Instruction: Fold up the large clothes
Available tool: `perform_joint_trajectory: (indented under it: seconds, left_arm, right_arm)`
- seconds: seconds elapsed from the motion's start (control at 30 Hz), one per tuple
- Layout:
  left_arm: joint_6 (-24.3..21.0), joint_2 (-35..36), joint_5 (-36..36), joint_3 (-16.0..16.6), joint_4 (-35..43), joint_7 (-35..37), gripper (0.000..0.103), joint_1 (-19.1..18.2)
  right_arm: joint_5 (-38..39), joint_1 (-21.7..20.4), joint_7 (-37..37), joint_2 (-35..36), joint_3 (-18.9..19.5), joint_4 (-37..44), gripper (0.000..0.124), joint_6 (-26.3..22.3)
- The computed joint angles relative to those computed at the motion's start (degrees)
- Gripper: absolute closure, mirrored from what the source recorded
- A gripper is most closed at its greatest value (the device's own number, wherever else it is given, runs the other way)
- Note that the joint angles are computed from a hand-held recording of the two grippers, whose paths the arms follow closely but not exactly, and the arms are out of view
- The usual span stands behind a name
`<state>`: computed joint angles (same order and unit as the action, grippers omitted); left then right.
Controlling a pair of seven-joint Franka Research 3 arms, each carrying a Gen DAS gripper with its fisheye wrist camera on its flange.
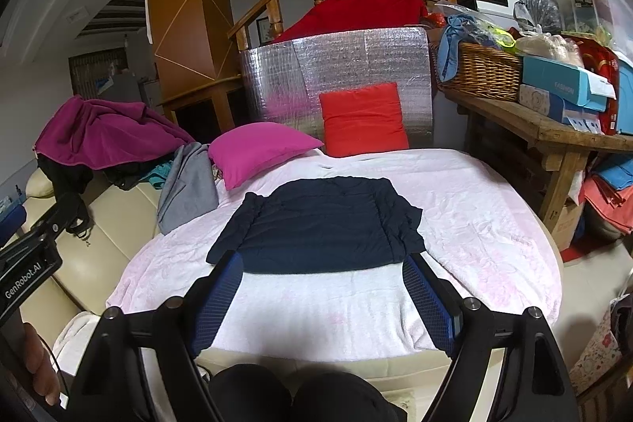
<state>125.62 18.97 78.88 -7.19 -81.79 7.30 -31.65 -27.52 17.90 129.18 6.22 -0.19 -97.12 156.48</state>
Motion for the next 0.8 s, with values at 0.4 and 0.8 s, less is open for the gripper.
perform_joint_trajectory:
  seconds: [0.4,0.8]
  left_arm:
    - [0.06,-0.53,0.22,-0.09,-0.86,-0.78,0.000,0.22]
    - [0.06,-0.73,-0.01,-0.25,-1.18,-0.84,0.000,0.64]
  right_arm:
    - [-1.67,0.69,1.76,0.44,-0.07,0.71,0.038,-0.54]
    - [-1.99,1.28,2.23,0.89,-0.19,1.38,0.038,-0.71]
